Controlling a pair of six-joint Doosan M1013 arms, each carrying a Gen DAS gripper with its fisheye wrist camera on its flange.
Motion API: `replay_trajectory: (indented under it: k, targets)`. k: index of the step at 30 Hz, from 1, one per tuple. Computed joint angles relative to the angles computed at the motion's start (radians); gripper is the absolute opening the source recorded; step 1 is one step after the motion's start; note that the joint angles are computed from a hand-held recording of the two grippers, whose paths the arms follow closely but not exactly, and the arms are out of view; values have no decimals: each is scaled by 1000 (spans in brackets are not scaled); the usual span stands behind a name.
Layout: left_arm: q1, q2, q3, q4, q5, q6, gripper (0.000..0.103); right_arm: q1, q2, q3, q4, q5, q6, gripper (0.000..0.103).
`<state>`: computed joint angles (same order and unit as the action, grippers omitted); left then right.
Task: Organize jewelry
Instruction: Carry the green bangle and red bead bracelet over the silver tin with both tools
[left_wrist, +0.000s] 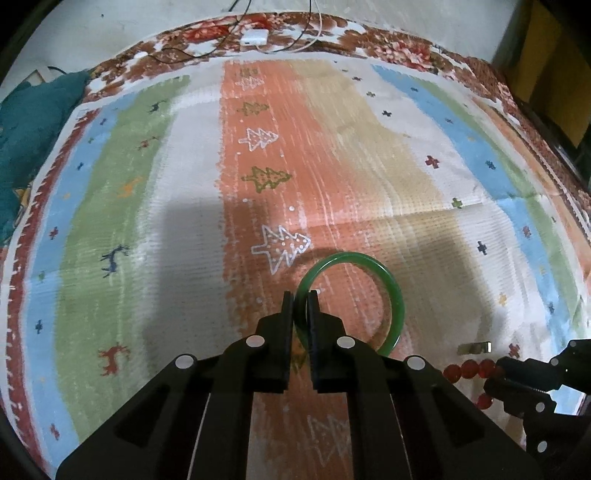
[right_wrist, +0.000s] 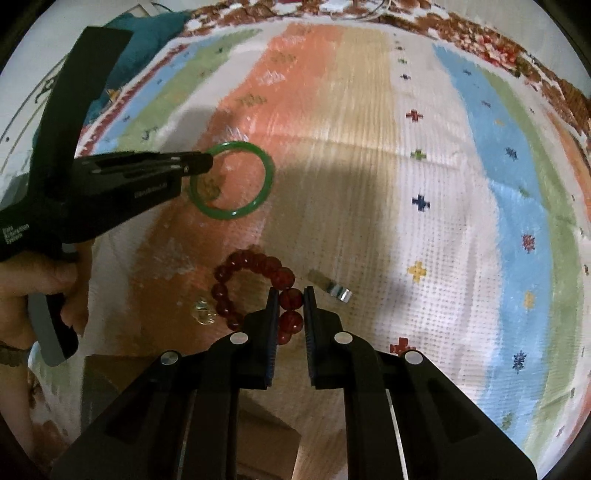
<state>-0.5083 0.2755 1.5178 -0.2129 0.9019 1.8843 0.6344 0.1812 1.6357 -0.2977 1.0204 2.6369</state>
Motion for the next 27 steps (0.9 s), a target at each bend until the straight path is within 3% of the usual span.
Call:
replay_trajectory:
  k: [11, 27]
  targets:
    - [-3, -56, 28, 64, 5, -31, 6, 21, -30, 6, -65, -10, 40, 13]
    - [9, -123, 77, 42, -3, -56, 7, 51, -49, 5, -109, -20, 75, 14]
